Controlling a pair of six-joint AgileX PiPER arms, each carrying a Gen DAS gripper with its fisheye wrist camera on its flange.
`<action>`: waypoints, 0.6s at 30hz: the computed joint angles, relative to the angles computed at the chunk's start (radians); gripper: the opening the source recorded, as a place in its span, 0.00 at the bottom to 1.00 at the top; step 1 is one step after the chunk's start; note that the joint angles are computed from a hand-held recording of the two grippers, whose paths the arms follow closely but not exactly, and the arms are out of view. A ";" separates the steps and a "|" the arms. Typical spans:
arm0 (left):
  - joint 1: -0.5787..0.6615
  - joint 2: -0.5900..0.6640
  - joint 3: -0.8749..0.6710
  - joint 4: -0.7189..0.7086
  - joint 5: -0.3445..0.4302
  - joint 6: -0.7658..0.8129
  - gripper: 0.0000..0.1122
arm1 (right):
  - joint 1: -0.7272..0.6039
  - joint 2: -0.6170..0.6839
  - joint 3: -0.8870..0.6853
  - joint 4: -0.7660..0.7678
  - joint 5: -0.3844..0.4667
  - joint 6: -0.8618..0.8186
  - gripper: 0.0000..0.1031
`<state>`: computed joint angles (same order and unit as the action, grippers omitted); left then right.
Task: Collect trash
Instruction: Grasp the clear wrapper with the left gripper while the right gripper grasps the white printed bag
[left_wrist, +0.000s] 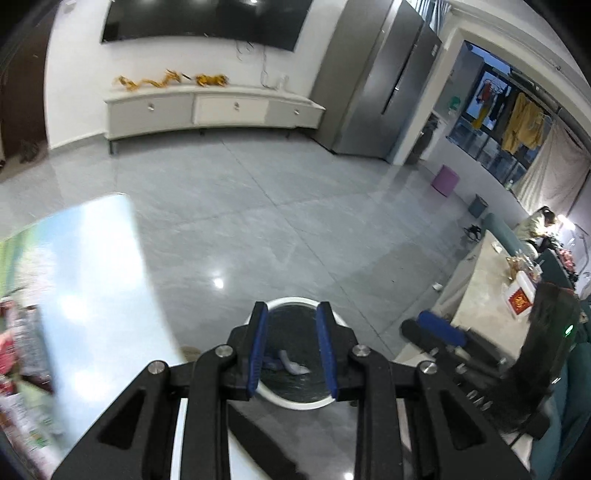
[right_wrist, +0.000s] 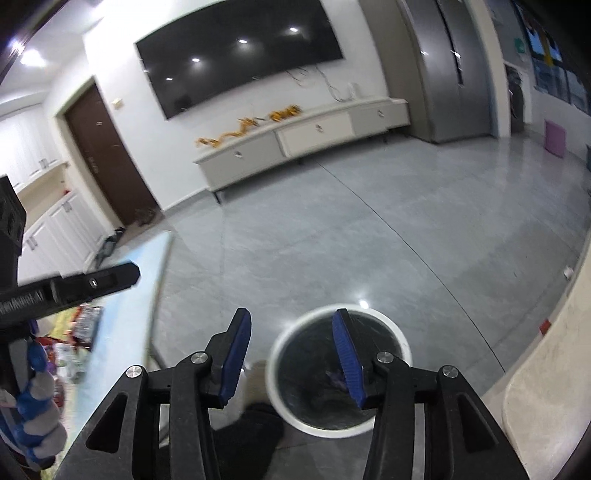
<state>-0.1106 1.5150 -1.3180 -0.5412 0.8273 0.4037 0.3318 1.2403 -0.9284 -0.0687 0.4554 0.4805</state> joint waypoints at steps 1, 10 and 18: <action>0.026 -0.025 0.017 -0.005 0.010 0.014 0.23 | 0.026 -0.004 -0.016 -0.019 0.007 0.017 0.43; 0.435 -0.226 0.228 -0.080 0.058 0.269 0.24 | 0.246 0.082 -0.220 -0.127 0.060 0.106 0.45; 0.937 -0.184 0.329 -0.214 0.186 0.706 0.24 | 0.412 0.266 -0.416 -0.099 0.109 0.049 0.48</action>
